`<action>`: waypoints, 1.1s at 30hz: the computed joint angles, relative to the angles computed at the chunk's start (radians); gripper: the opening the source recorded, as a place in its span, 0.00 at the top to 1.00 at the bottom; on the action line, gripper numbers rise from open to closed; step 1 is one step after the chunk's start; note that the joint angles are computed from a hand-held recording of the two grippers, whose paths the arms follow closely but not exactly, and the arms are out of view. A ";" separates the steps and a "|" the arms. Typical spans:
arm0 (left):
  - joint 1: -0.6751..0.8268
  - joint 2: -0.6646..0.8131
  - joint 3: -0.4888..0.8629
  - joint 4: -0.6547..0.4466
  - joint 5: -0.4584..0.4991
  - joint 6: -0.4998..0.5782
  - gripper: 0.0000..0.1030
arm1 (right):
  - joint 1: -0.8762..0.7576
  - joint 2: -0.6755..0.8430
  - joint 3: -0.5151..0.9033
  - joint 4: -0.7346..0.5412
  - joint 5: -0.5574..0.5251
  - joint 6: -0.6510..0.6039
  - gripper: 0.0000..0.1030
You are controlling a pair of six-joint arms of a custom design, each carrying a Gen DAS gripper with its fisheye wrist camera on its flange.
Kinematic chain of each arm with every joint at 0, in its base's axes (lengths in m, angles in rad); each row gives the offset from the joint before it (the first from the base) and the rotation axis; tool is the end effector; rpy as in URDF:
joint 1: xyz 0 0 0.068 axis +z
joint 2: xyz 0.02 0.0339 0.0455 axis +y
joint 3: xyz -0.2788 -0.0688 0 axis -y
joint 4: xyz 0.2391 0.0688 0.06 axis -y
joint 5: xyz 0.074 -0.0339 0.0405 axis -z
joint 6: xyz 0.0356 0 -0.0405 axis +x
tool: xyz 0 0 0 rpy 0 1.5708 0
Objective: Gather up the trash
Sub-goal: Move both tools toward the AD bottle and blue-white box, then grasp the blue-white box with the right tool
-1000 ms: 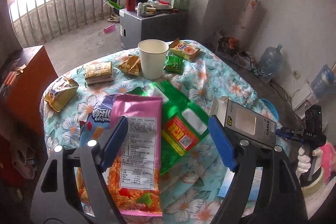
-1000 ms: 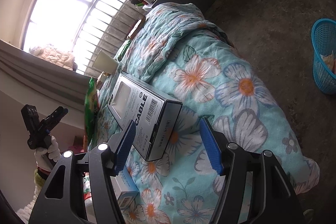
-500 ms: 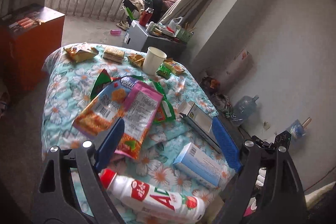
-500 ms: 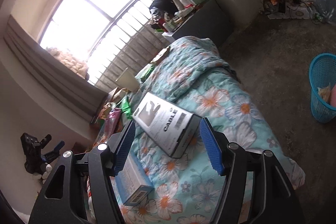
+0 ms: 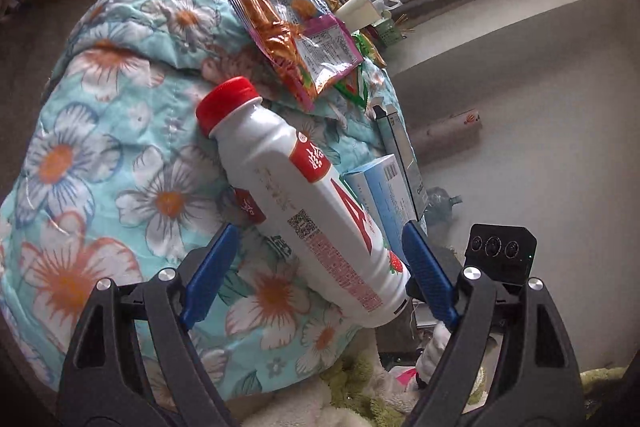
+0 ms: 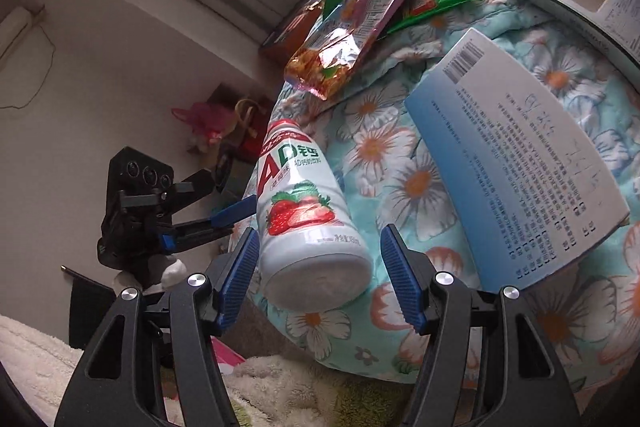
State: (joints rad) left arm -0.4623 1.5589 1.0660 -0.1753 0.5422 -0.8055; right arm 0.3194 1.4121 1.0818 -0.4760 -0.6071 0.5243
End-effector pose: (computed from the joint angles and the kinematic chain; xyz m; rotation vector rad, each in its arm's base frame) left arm 0.2941 -0.1671 0.2673 -0.0924 2.4492 -1.2413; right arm 0.2718 0.1113 0.2935 -0.0566 2.4791 1.1080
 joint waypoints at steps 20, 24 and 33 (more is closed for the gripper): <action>0.000 0.006 0.072 -0.177 -0.137 0.182 0.25 | -0.046 -0.085 0.159 -0.235 0.263 -0.180 0.38; -0.014 -0.010 0.101 -0.194 -0.213 0.199 0.25 | -0.133 -0.081 0.190 -0.278 0.384 -0.204 0.34; -0.136 0.018 0.220 -0.069 -0.099 0.080 0.21 | -0.328 -0.100 0.130 -0.204 0.279 -0.129 0.34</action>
State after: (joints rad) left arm -0.5985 1.5770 1.2861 -0.2443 0.4427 -0.7259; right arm -0.0082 1.3117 1.2115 -0.6797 -0.3282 0.3953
